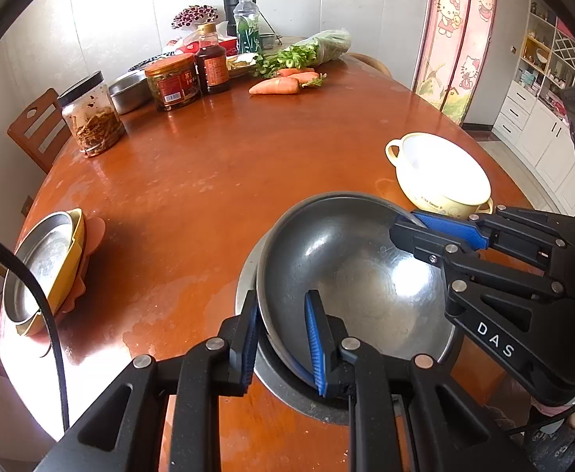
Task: Organize plates and bowls
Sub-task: 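Press the steel bowl down into the basin with both grippers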
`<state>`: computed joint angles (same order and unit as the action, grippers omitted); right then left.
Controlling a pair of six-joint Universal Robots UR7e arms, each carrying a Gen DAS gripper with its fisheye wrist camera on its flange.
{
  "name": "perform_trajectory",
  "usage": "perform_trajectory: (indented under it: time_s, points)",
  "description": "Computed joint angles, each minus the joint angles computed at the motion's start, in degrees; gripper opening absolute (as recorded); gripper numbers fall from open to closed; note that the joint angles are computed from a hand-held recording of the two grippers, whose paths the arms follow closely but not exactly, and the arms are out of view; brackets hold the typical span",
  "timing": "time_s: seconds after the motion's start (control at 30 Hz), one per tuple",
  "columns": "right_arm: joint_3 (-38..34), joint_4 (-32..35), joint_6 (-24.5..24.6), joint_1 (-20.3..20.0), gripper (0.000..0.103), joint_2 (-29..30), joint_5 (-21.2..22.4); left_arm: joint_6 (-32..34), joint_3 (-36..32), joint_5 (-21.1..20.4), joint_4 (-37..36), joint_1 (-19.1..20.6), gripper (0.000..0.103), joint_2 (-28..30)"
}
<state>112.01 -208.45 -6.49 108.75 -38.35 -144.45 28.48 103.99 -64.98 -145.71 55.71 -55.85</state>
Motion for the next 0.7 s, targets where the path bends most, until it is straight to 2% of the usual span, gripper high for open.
perform_trajectory:
  time_s: [0.6, 0.7]
  points:
    - [0.0, -0.7, -0.4, -0.4, 0.013, -0.3, 0.0, 0.3, -1.2, -1.0, 1.1, 0.5, 0.023, 1.4]
    - [0.2, -0.8, -0.4, -0.5, 0.016, -0.5, 0.0, 0.6, -1.2, -1.1, 1.1, 0.4, 0.023, 1.8]
